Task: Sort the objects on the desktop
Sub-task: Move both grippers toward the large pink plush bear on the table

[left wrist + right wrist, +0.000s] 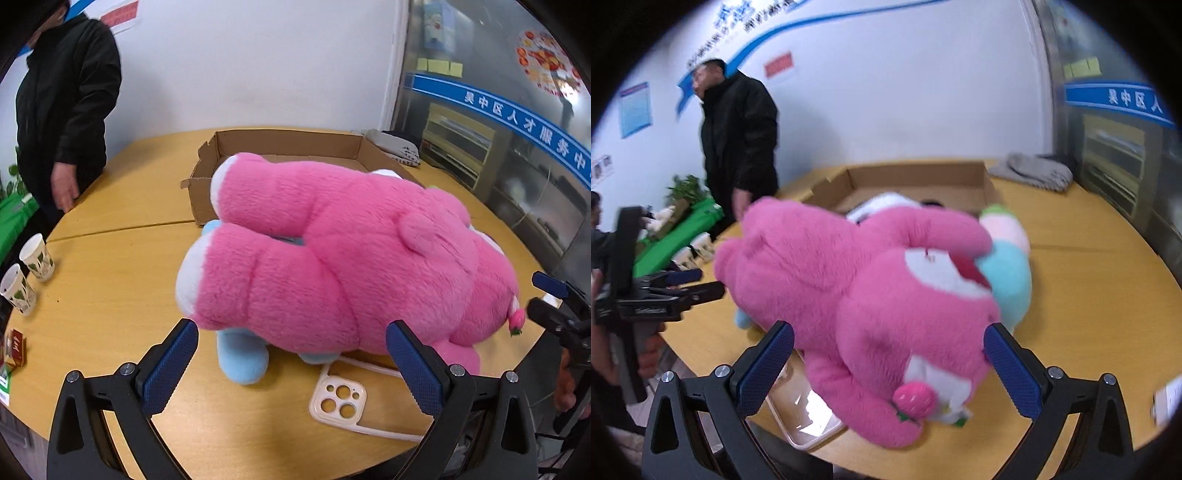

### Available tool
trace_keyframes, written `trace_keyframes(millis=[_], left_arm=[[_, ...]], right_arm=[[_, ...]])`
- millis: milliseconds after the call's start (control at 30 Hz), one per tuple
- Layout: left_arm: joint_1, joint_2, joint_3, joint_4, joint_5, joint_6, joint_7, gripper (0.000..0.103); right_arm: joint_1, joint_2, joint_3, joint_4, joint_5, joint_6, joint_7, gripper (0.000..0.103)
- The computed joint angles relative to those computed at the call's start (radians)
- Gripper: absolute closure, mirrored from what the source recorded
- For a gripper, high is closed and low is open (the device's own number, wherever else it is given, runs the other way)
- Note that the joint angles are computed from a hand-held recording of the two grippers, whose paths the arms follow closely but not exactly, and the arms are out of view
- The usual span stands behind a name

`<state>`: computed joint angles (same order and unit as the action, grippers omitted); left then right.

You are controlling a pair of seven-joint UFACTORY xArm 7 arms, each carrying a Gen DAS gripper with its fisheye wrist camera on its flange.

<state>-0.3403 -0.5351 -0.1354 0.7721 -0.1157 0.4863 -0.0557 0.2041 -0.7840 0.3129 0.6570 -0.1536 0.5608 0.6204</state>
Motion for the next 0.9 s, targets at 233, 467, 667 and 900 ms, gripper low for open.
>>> trace_keyframes(millis=[233,467,667,900], left_arm=[[0.001,-0.005,-0.014,-0.009,0.009,0.047,-0.029,0.0],[0.002,0.002,-0.02,-0.009,0.013,0.067,-0.044,0.0],[-0.014,0.024,0.001,0.004,-0.009,0.068,-0.027,0.0],[-0.017,0.065,0.011,0.042,-0.036,0.063,0.013,0.0]], right_arm=[[-0.054,0.014,0.073,0.069,-0.046,0.237,0.121,0.0],[-0.029,0.034,0.073,0.096,-0.092,0.307,0.148,0.0],[-0.012,0.063,0.049,0.105,-0.097,0.312,0.149,0.0],[0.002,0.101,0.028,0.13,-0.087,0.352,0.133,0.0]])
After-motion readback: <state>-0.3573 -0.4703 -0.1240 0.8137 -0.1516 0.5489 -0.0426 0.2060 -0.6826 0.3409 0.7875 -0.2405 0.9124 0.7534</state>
